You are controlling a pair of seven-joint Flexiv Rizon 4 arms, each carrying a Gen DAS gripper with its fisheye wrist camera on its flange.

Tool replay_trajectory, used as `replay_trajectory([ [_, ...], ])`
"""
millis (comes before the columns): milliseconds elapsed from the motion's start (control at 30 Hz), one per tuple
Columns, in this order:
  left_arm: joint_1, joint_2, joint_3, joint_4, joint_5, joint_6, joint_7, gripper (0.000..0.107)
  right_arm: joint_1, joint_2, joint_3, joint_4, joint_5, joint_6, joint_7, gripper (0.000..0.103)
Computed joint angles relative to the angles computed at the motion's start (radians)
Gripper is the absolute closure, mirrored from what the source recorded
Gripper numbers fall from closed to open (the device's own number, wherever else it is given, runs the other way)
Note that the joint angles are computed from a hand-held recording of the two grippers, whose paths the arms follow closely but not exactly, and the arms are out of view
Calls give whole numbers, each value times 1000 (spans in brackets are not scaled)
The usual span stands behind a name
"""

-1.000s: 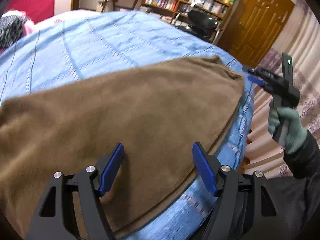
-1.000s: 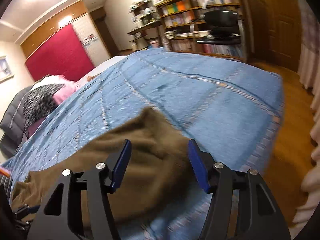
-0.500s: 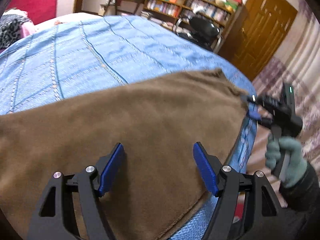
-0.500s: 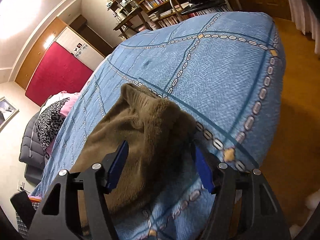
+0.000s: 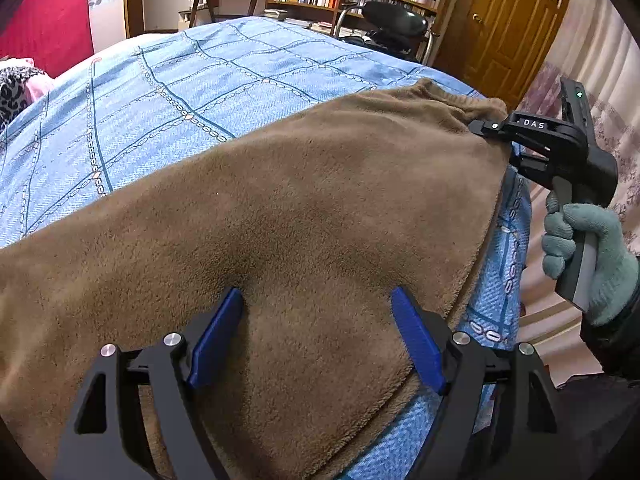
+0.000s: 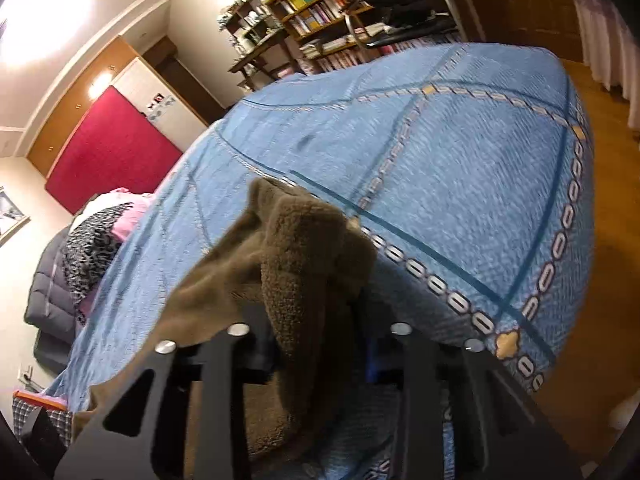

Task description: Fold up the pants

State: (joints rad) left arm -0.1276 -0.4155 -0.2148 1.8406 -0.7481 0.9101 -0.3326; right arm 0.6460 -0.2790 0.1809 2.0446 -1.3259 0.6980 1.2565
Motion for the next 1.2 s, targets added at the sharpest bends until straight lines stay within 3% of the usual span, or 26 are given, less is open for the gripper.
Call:
replay_trajectory([
  [200, 22, 1, 2, -42, -50, -61, -45, 30, 21, 18, 3, -81, -74, -56, -173, 81],
  [333, 27, -1, 8, -63, -80, -32, -63, 30, 46, -30, -16, -201, -129, -53, -329, 81],
  [600, 69, -1, 17, -74, -145, -18, -70, 30, 96, -166, -79, -432, -183, 102, -512, 81],
  [900, 125, -6, 34, -54, -240, -1, -94, 30, 208, -444, -141, -797, 40, 205, -961, 81],
  [1067, 158, -16, 49, -51, -268, 1, -118, 30, 245, -612, -124, -1019, 224, 202, -1246, 81],
  [1200, 183, -7, 57, -36, -299, 4, -108, 30, 267, -698, -125, -1145, 330, 189, -1389, 81],
])
